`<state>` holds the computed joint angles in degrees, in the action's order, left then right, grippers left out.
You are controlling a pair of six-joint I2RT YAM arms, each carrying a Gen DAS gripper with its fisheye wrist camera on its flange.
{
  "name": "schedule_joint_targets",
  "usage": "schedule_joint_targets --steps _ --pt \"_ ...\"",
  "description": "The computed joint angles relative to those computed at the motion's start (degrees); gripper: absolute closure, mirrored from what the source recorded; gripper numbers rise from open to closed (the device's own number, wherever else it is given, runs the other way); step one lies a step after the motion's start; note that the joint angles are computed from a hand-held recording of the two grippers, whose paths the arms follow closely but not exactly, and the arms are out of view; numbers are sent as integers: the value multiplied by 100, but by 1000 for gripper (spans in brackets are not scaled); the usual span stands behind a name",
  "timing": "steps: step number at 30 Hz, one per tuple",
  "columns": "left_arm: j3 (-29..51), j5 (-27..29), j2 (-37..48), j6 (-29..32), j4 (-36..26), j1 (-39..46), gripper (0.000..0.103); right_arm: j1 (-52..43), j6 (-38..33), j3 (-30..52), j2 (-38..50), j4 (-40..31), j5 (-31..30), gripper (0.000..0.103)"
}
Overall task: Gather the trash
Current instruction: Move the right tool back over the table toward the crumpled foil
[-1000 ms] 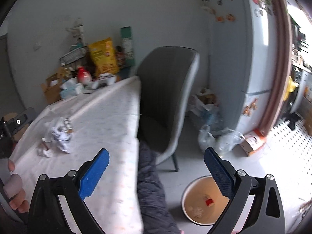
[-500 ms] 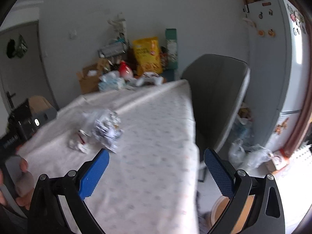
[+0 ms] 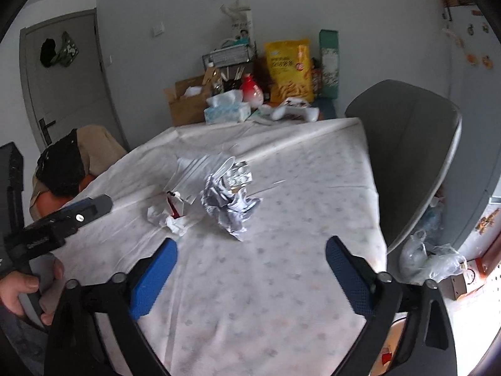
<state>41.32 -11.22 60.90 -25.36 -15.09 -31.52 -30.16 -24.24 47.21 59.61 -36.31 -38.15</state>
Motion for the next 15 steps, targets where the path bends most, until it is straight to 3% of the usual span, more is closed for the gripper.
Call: schedule_joint_targets --steps 5,8,13,15 --pt "96 500 591 -45 16 385 6 140 123 92 358 18 30 26" --pt "169 570 866 0 101 461 10 170 94 125 514 -34 5 37" --pt "487 754 1458 15 87 516 11 224 94 134 648 42 29 40" --pt "599 733 1644 -11 93 441 17 215 122 163 721 73 31 41"
